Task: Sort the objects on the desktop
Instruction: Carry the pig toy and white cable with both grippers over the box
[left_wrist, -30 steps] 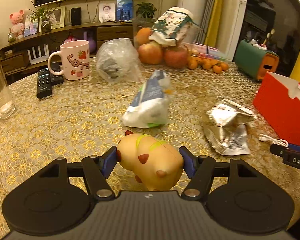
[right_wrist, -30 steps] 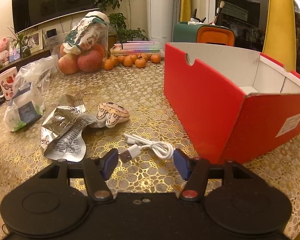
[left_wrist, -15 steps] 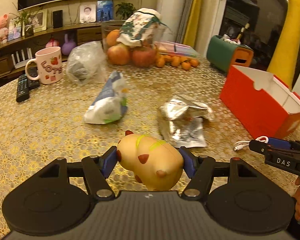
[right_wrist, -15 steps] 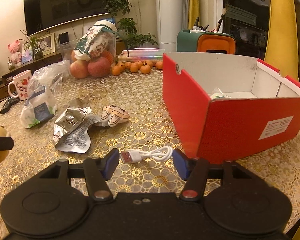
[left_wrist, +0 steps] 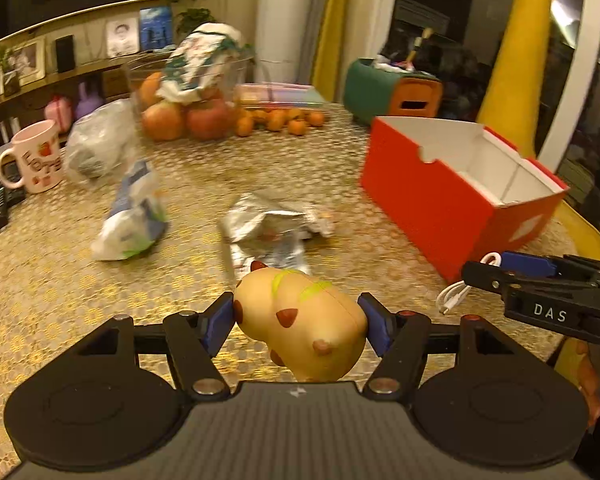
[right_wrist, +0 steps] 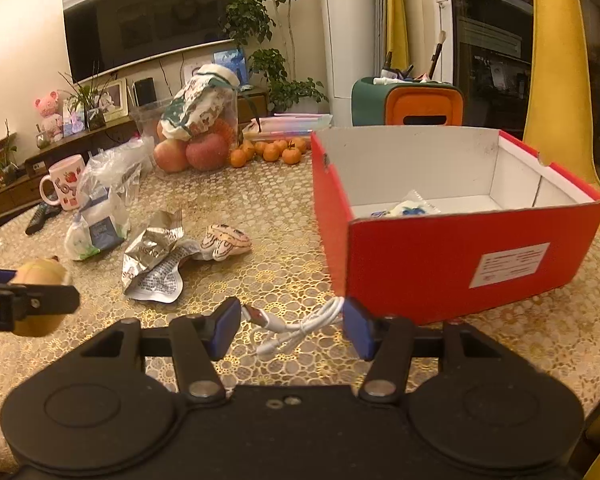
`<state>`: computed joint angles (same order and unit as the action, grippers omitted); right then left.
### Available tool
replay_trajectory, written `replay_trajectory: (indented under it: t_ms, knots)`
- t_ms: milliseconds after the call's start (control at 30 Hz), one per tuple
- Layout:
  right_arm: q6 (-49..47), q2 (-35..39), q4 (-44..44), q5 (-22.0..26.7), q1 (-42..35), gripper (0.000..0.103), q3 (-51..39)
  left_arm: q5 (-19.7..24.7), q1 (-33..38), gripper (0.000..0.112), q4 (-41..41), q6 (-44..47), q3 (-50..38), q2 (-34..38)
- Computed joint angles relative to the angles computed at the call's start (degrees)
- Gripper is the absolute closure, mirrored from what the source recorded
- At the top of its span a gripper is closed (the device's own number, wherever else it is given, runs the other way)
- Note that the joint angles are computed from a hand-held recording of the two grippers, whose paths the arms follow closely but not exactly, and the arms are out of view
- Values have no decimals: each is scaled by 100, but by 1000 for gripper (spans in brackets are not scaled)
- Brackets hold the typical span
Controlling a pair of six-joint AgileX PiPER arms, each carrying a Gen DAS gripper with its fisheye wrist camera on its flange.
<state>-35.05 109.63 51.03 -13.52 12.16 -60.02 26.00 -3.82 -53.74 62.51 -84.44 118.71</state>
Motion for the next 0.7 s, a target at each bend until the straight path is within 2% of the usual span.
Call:
replay_trajectory:
  t_ms: [67,400,700]
  knots:
    - [243,-146,-281,87,-91,47,96,14,-113,46,53,-52,41,-75]
    - [2168,-963,-2866,265,-678,47,747,156,-704,46,243,-200,96,-381]
    - [3906,-1488,-5218,530,-1371,47,880,316,-1282,46,607,-590,-399,-319]
